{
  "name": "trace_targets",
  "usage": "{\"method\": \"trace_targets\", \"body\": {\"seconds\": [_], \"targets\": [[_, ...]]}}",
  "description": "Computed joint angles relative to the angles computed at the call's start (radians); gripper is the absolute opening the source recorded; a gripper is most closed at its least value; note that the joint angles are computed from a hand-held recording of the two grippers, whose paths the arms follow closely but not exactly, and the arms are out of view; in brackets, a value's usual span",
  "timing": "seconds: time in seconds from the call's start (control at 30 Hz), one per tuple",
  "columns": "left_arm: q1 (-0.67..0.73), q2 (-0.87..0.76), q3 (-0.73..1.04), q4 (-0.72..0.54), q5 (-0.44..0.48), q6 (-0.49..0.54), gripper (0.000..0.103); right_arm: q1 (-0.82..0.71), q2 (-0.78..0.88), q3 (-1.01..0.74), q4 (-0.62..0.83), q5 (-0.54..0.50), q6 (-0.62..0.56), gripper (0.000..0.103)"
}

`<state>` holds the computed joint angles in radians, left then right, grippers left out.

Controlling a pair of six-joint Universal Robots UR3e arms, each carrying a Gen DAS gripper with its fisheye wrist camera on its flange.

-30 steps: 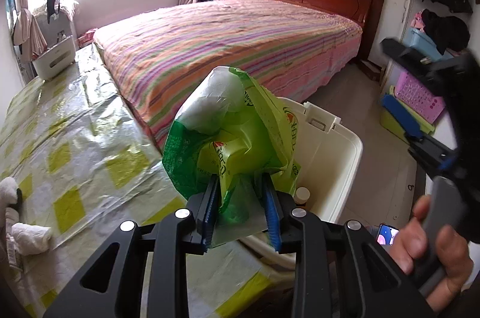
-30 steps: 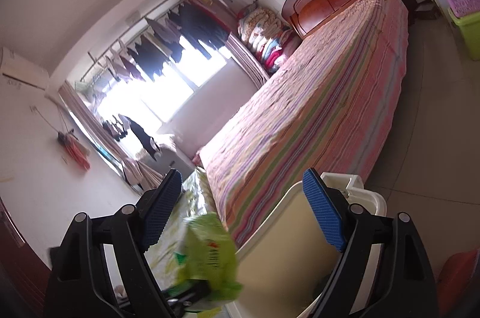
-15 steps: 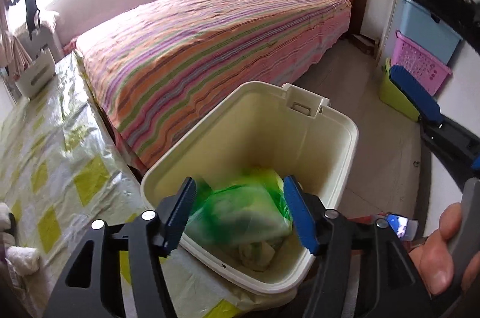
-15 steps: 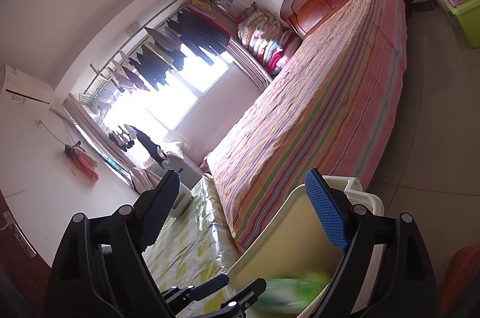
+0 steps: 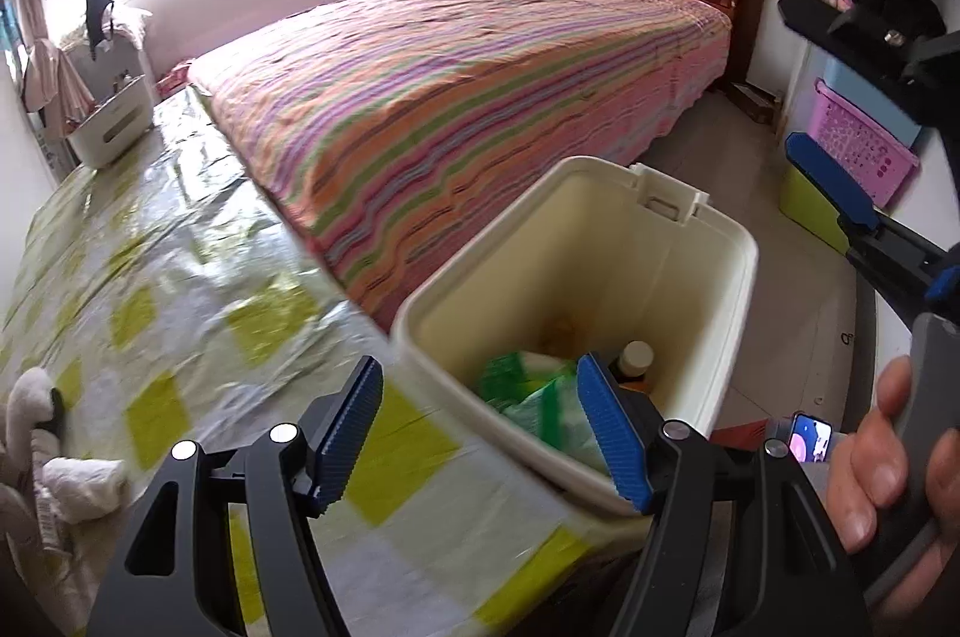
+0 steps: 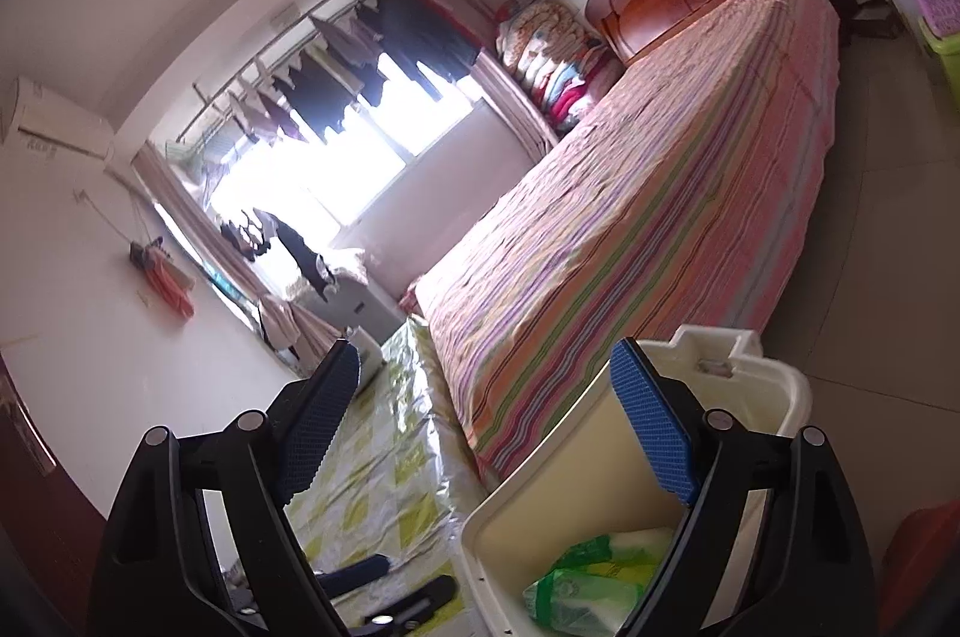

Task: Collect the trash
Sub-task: 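Move both grippers back over the tissue pack and medicine bottle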

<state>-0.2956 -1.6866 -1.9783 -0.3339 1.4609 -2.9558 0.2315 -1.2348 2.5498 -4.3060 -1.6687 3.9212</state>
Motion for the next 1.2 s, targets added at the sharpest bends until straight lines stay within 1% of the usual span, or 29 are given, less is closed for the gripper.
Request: {"method": "trace_targets", "body": {"seconds": [0.07, 0.17, 0.3, 0.47, 0.57, 0.67, 0.73, 0.8, 0.9, 0.97, 1.03, 1.07, 1.1, 1.17, 1.2], "targets": [[0.045, 0.053, -0.043, -0.007, -0.028, 0.021, 0.066, 0.025, 0.008, -0.03, 0.033, -0.014, -0.012, 0.084], [0.122, 0.13, -0.09, -0.03, -0.081, 0.055, 0.066, 0.094, 0.017, -0.101, 0.105, -0.07, -0.035, 0.084], [0.216, 0.21, -0.138, -0.035, -0.126, 0.099, 0.066, 0.178, 0.034, -0.196, 0.199, -0.135, -0.075, 0.085], [0.383, 0.297, -0.203, -0.032, -0.19, 0.164, 0.066, 0.246, 0.055, -0.298, 0.311, -0.178, -0.128, 0.085], [0.504, 0.342, -0.231, -0.04, -0.256, 0.172, 0.066, 0.274, 0.07, -0.352, 0.377, -0.196, -0.154, 0.085], [0.644, 0.393, -0.244, -0.109, -0.355, 0.19, 0.066, 0.295, 0.093, -0.412, 0.452, -0.19, -0.166, 0.086], [0.727, 0.423, -0.256, -0.138, -0.402, 0.203, 0.066, 0.308, 0.107, -0.45, 0.495, -0.193, -0.179, 0.086], [0.787, 0.453, -0.274, -0.153, -0.43, 0.215, 0.066, 0.324, 0.115, -0.493, 0.545, -0.199, -0.204, 0.086], [0.879, 0.501, -0.298, -0.169, -0.454, 0.248, 0.066, 0.338, 0.14, -0.586, 0.648, -0.168, -0.24, 0.086], [0.924, 0.532, -0.317, -0.164, -0.465, 0.271, 0.066, 0.339, 0.165, -0.67, 0.727, -0.117, -0.274, 0.086], [0.987, 0.566, -0.326, -0.187, -0.489, 0.303, 0.066, 0.347, 0.193, -0.76, 0.8, -0.062, -0.322, 0.086], [1.004, 0.566, -0.32, -0.195, -0.498, 0.309, 0.066, 0.353, 0.215, -0.813, 0.828, -0.023, -0.346, 0.086], [1.046, 0.581, -0.316, -0.231, -0.527, 0.325, 0.066, 0.355, 0.234, -0.861, 0.859, 0.022, -0.37, 0.086], [1.111, 0.599, -0.301, -0.299, -0.569, 0.348, 0.066, 0.375, 0.286, -1.002, 0.962, 0.102, -0.447, 0.086], [1.132, 0.608, -0.299, -0.318, -0.582, 0.355, 0.066, 0.38, 0.313, -1.065, 1.005, 0.147, -0.479, 0.088]]}}
